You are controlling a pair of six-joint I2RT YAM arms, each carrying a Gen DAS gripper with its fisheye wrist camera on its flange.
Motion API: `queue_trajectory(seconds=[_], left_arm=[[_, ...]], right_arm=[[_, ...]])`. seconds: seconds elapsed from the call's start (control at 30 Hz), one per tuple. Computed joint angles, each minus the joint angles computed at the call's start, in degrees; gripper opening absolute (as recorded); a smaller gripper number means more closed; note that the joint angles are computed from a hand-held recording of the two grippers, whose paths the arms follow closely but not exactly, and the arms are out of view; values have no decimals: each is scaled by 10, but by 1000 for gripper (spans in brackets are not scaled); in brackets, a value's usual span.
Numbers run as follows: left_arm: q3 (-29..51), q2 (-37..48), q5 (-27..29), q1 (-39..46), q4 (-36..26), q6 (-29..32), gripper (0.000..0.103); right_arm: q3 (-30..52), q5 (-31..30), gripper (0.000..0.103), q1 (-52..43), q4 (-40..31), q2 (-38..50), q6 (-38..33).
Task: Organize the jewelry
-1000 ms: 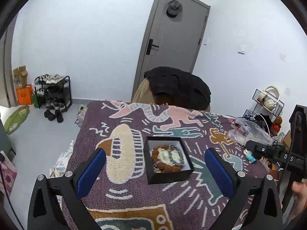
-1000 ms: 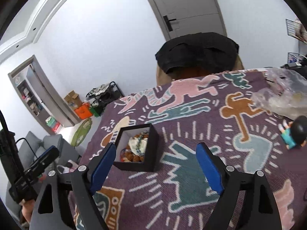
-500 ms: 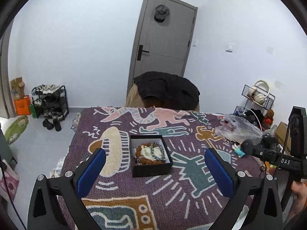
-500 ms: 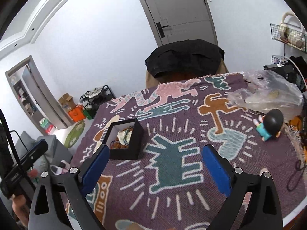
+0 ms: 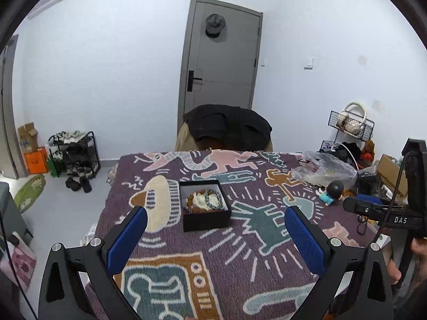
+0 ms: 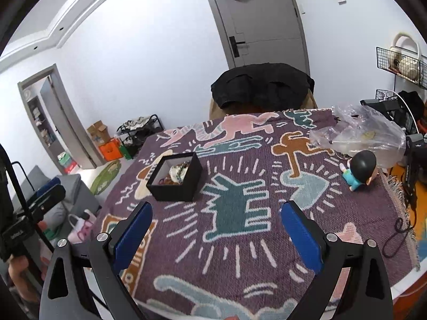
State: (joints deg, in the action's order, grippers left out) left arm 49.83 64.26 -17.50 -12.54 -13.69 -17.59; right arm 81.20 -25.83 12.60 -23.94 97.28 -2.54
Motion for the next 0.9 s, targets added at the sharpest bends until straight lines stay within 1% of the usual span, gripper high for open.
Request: queue_trajectory(seconds=[0.17, 0.23, 0.33, 0.43, 0.7, 0.9], left_arm=[[-26, -27, -27, -17, -17, -17, 103], [-30, -35, -35, -22, -20, -12, 103], [-35, -46, -62, -30, -20, -5, 103], [-48, -61, -52, -22, -14, -6, 103], [-61, -63, -42, -5, -4, -8, 103], [-63, -63, -59, -12, -5, -5, 103]], right_arm=[[-22, -17, 98, -13, -12, -19, -38], [-34, -21, 98, -14, -6, -31, -53], [-45, -30, 98, -16, -11, -36, -71], [-48, -20, 98, -9, -10, -34, -80], [-56, -13, 98, 9, -3, -31, -71], [-58, -12, 98, 9, 3, -29, -61]])
